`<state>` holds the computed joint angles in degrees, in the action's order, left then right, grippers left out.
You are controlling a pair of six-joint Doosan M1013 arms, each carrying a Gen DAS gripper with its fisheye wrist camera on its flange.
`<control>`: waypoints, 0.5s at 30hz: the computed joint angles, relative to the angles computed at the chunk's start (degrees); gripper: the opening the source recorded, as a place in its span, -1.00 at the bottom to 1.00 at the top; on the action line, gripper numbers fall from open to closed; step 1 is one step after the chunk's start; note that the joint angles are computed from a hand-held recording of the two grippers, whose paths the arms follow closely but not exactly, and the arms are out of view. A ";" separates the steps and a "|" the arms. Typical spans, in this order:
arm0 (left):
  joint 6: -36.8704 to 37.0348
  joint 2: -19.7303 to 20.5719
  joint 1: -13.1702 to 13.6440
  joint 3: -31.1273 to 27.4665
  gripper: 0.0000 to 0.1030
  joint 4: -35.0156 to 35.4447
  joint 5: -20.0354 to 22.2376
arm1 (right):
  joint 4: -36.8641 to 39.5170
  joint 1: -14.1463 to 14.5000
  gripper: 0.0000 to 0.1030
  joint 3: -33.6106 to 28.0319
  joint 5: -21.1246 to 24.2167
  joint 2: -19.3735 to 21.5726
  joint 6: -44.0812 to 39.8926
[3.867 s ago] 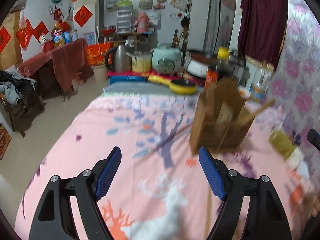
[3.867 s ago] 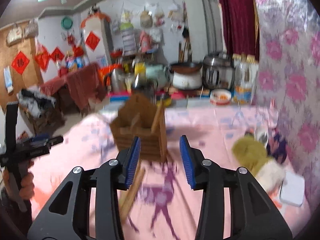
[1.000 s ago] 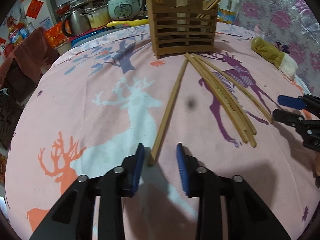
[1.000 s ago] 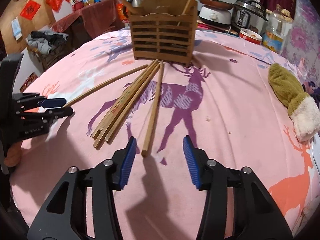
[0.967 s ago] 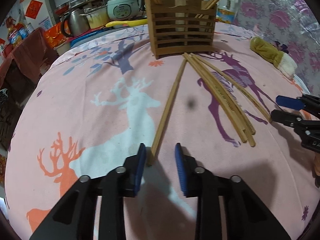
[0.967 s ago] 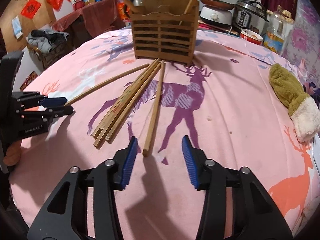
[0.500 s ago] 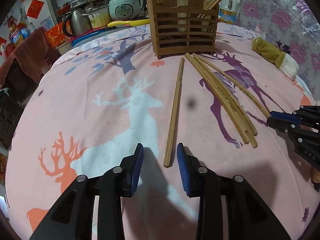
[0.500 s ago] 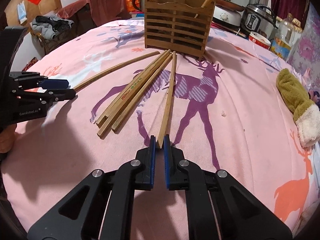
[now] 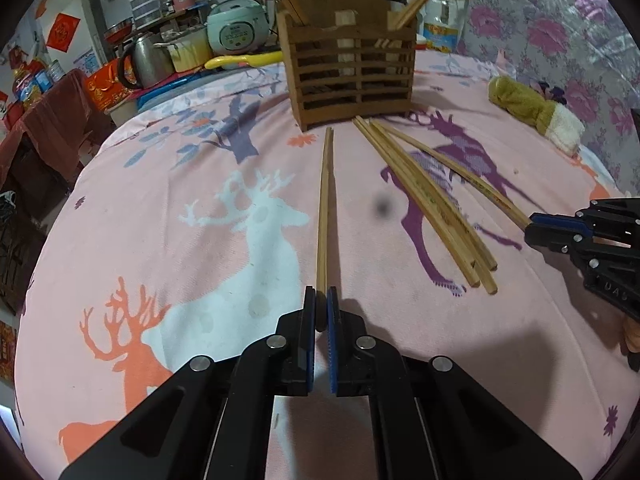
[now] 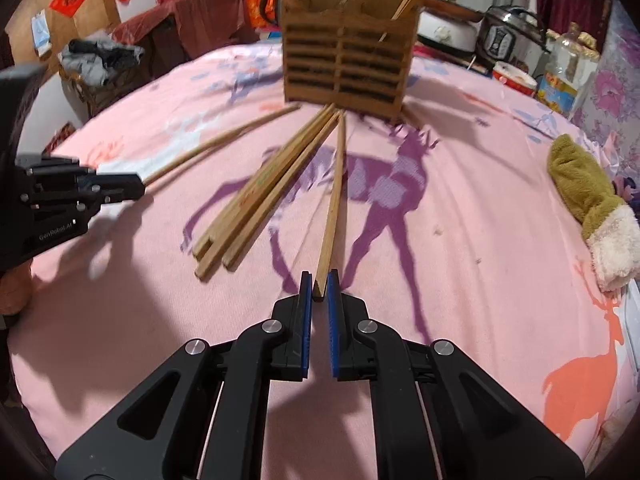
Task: Organize utensils
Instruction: 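Lift both held chopsticks up over the wooden holder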
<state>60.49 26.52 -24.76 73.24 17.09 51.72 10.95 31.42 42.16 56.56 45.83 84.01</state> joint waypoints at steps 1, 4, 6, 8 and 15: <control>-0.49 -0.22 -0.02 0.18 -0.89 0.34 -0.44 | 0.44 -0.20 -0.84 0.70 -1.33 -0.51 0.41; -2.79 -1.29 -0.14 1.23 -0.89 2.33 -2.68 | 1.54 -0.78 -0.85 2.73 -5.02 -1.93 1.34; -4.30 -1.80 -0.32 1.75 -0.89 3.93 -3.64 | 1.71 -0.96 -0.85 3.67 -6.88 -2.62 1.87; -5.75 -2.19 -0.45 2.11 -0.89 5.28 -4.29 | 1.87 -1.14 -0.85 4.90 -9.17 -3.44 2.38; -11.06 -3.38 -0.79 3.12 -0.89 9.92 -6.64 | 3.13 -1.51 -0.85 8.20 -16.21 -5.67 2.60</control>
